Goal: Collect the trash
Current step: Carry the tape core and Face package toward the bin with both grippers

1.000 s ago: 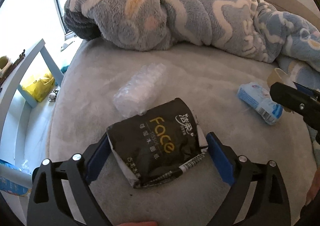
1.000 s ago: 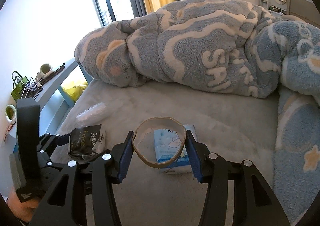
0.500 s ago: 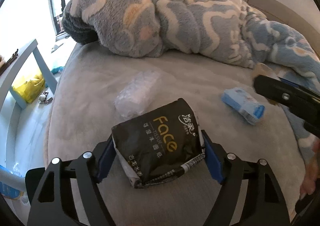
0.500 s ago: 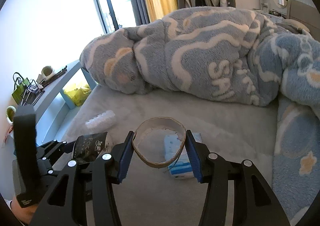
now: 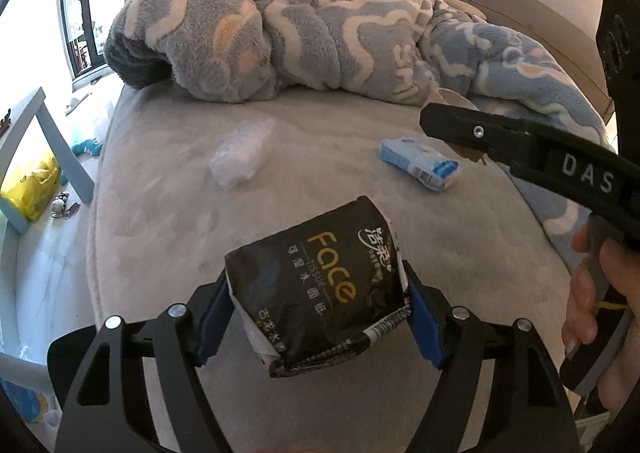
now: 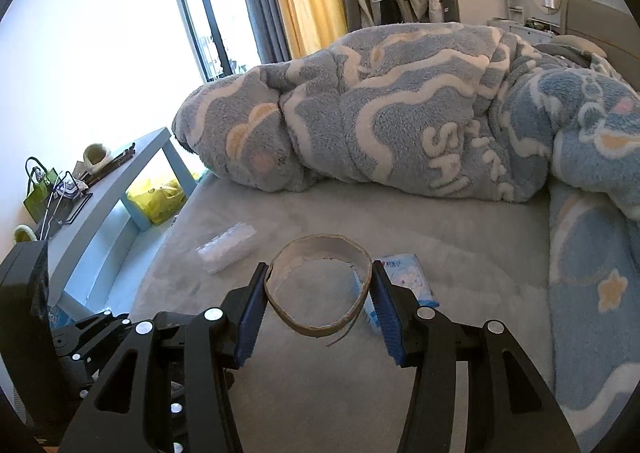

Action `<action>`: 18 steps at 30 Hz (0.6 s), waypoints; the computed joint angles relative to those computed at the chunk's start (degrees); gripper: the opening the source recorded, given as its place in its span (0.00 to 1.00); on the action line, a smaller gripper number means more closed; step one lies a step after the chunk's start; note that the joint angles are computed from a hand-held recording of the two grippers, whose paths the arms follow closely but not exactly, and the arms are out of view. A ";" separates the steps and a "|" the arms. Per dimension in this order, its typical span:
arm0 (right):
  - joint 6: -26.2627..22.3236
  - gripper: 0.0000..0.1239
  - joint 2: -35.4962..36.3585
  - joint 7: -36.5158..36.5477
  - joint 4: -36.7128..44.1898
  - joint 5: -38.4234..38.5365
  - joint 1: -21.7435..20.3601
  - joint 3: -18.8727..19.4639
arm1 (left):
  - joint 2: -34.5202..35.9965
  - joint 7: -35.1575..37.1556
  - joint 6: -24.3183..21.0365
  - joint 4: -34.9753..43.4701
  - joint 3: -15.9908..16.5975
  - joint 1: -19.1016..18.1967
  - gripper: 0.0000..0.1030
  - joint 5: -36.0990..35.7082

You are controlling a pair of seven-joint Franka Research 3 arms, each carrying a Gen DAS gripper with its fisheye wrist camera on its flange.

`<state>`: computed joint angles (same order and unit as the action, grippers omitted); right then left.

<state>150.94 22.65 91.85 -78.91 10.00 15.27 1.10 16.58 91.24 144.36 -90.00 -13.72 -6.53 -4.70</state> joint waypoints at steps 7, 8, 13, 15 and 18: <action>1.52 0.41 -2.55 1.63 -3.70 -0.82 1.22 0.00 | -4.80 4.32 1.24 -5.50 -0.33 1.32 0.76 -3.71; 1.67 0.41 -2.81 1.89 -4.05 -0.90 1.38 0.05 | -5.50 4.97 1.41 -6.26 -0.25 1.41 0.76 -4.23; 2.64 0.41 -4.24 3.42 -5.86 -1.88 2.35 0.09 | -8.72 7.97 1.92 -9.76 0.38 1.65 0.76 -7.59; 3.10 0.41 -4.85 4.26 -6.67 -2.53 2.77 -0.03 | -9.83 8.89 2.29 -10.92 0.84 1.55 0.76 -8.19; 3.51 0.41 -5.36 5.37 -7.37 -3.14 3.15 -0.01 | -11.74 10.08 3.52 -13.11 1.61 1.47 0.76 -9.04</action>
<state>154.45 17.28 97.22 -86.29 6.87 18.42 1.08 4.84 101.32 147.88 -103.11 -12.11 -5.06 -13.74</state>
